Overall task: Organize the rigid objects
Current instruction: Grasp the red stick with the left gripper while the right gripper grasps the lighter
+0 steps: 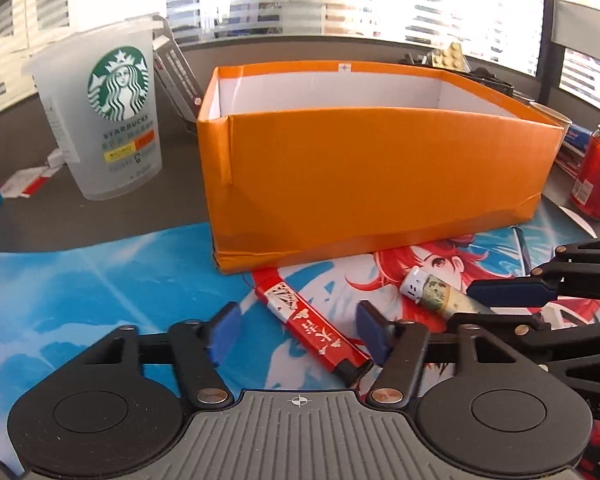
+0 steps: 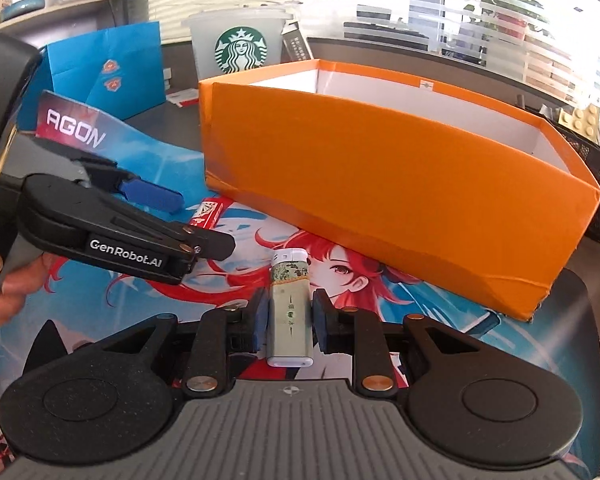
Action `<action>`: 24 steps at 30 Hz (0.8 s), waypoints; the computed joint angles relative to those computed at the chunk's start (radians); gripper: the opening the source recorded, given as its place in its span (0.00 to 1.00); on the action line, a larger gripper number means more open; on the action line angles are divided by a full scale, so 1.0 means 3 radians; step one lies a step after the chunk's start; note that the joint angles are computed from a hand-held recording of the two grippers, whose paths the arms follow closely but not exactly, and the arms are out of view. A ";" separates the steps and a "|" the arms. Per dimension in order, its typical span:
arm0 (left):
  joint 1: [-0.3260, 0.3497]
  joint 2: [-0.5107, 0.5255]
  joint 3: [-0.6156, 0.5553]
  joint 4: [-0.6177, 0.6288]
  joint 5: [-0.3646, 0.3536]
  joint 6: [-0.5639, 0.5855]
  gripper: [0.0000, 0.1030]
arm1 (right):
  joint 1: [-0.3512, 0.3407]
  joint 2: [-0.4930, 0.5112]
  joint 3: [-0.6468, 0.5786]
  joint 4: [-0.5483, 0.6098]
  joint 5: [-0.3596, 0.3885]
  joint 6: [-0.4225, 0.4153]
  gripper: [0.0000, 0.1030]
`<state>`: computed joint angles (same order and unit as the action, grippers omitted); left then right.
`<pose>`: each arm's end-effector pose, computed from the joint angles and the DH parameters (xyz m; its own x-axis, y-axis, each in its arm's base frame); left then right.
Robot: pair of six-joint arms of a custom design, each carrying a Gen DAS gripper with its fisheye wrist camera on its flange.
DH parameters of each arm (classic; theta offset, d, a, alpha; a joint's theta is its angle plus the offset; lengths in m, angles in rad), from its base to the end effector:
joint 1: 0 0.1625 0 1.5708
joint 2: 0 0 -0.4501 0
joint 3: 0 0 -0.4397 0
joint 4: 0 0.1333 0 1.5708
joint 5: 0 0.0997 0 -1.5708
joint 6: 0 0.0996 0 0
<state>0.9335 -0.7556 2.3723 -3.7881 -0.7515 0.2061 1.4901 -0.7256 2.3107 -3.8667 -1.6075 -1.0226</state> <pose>-0.0891 -0.4667 0.0322 -0.6772 0.2085 -0.7057 0.6431 0.6338 -0.4298 0.0913 -0.4798 0.0111 -0.5702 -0.5903 0.5713 -0.8166 0.4828 -0.3163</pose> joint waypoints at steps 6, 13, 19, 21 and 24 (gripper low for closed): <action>-0.0023 0.0091 0.0031 -0.0268 0.0020 0.0157 0.22 | -0.0002 0.0085 0.0011 -0.0192 0.0034 -0.0019 0.23; -0.0081 0.0037 0.0142 -0.0224 0.0007 0.0098 0.16 | 0.0017 0.0146 0.0009 -0.0292 0.0026 -0.0042 0.21; -0.0158 -0.0018 0.0277 -0.0175 0.0038 -0.0002 0.16 | 0.0040 0.0176 0.0004 -0.0324 0.0011 -0.0040 0.22; -0.0151 -0.0029 0.0285 -0.0167 0.0023 -0.0042 0.16 | 0.0062 0.0207 -0.0018 -0.0344 -0.0012 -0.0046 0.22; -0.0164 -0.0104 0.0337 -0.0062 -0.0016 -0.0184 0.16 | 0.0084 0.0241 -0.0010 -0.0429 -0.0059 -0.0051 0.21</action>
